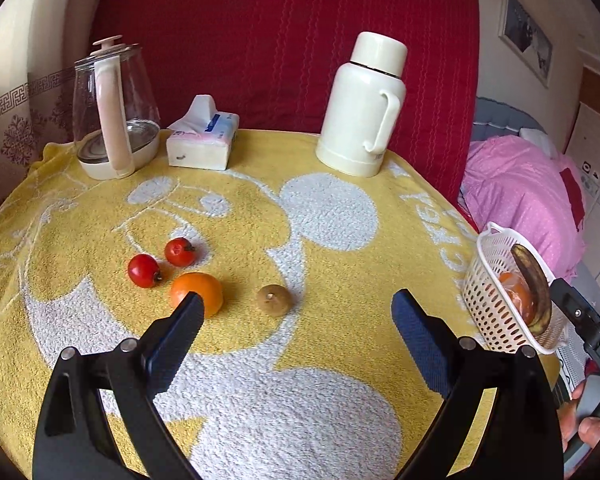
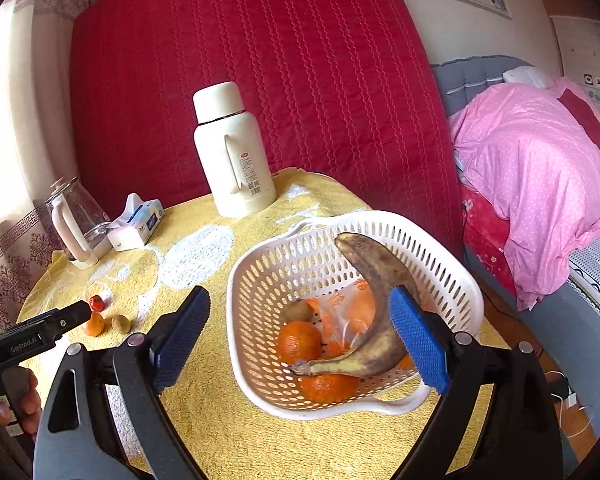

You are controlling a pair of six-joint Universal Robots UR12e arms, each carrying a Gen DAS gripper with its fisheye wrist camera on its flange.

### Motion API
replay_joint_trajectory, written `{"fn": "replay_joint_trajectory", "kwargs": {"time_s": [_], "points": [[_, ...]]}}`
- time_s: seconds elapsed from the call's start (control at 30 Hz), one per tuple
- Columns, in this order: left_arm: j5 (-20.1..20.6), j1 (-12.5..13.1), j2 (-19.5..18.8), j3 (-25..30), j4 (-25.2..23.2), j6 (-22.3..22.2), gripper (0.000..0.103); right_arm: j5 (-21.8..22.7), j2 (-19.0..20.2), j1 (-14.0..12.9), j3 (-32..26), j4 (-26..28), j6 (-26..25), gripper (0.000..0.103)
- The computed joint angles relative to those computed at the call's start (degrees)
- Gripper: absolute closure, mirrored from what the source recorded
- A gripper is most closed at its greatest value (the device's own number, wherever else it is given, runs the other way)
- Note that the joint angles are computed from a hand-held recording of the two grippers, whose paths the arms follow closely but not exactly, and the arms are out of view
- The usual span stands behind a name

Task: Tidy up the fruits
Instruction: 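Withdraw both grippers from the basket back over the remaining fruit, then grasp the orange with the left gripper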

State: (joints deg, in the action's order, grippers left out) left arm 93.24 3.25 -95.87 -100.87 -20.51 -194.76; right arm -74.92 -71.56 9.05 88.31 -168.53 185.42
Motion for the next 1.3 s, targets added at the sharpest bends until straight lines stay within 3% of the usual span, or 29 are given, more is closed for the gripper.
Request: {"fn": "replay_joint_trajectory", "kwargs": {"time_s": [0.5,0.63,0.87,1.2,1.3], "points": [[3.9,3.57,-0.39,-0.94,-2.51,-5.96,0.009,4.68,0.36,3.2,-0.02,3.43,-7.56,0.011],[4.01,3.66,-1.36,-0.23,-2.75,-4.33,0.009,1.83,0.4,4.49,0.61,2.13,-10.79,0.007],[2.17,4.21,-2.59,0.57,-3.91,-3.73,0.026,1.35,0.49,5.04,1.01,0.95,-13.94,0.007],[-1.94,5.52,-2.7,0.33,-5.25,-5.54,0.037,1.01,0.93,5.64,0.45,2.88,-15.97,0.007],[-2.67,5.78,-2.52,0.0,-4.65,-5.95,0.046,0.95,0.98,5.77,0.3,3.24,-16.32,0.007]]}}
